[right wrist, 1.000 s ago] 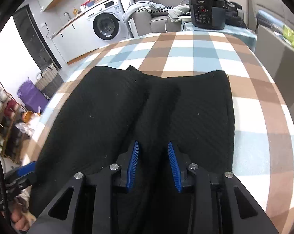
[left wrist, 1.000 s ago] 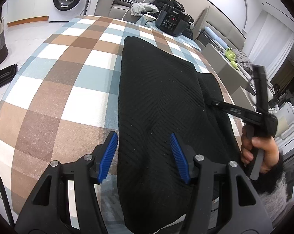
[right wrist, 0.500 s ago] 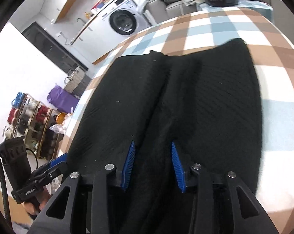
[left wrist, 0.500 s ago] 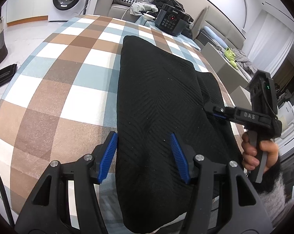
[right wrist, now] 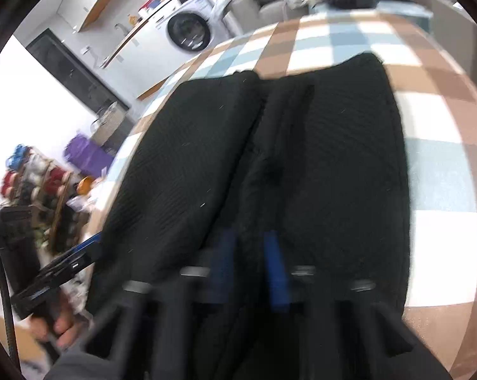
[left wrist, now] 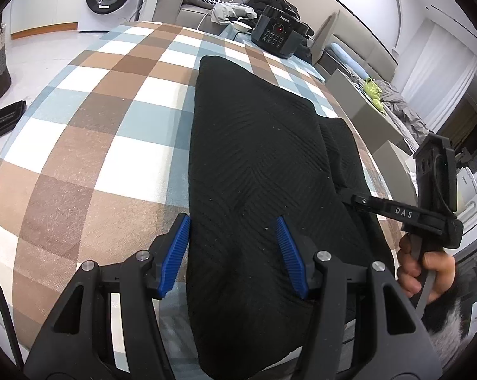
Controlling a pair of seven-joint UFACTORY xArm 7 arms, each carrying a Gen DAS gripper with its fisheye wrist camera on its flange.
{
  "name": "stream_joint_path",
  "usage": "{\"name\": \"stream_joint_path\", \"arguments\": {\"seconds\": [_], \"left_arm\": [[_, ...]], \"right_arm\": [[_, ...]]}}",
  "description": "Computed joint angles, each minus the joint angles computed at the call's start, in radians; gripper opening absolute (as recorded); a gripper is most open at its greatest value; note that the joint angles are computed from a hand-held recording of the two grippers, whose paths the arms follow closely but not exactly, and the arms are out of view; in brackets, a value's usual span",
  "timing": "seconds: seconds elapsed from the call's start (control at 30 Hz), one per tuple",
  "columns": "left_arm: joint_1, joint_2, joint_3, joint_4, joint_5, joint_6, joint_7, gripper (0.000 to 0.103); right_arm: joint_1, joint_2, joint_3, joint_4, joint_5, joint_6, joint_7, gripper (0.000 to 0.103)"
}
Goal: Fold small clothes
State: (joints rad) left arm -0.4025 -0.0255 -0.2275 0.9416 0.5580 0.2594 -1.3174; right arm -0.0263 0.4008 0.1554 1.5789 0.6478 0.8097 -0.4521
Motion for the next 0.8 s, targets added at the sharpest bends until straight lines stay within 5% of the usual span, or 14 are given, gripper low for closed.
{"name": "stream_joint_path", "arguments": {"seconds": [0.13,0.23,0.3,0.5,0.6,0.7,0.8], "left_arm": [[0.003,-0.012,-0.003,-0.009,0.021,-0.001,-0.02,0.053],[0.007,-0.015,-0.006,-0.017,0.018,-0.005,-0.031,0.053],[0.008,-0.016,-0.009,-0.017,0.015,-0.001,-0.032,0.053],[0.008,-0.02,-0.015,-0.013,0.021,0.01,-0.029,0.053],[0.01,-0.022,-0.018,-0.012,0.035,0.013,-0.039,0.053],[0.01,-0.031,-0.021,-0.012,0.044,0.023,-0.047,0.053],[0.01,-0.044,-0.026,-0.011,0.03,0.044,-0.04,0.053]], "right_arm": [[-0.043,-0.036,0.042,-0.019,0.162,0.014,-0.116,0.006],[-0.035,0.024,0.011,0.059,0.13,0.125,-0.036,0.021],[-0.047,0.057,0.004,0.085,0.127,0.18,0.016,0.023],[-0.086,0.104,0.031,0.127,0.223,0.252,-0.016,0.039],[-0.058,0.115,0.03,0.144,0.201,0.204,-0.021,0.038],[0.0,0.099,0.015,0.118,0.121,0.089,-0.012,0.014],[0.021,0.029,0.025,0.059,0.079,0.002,-0.039,0.009]]}}
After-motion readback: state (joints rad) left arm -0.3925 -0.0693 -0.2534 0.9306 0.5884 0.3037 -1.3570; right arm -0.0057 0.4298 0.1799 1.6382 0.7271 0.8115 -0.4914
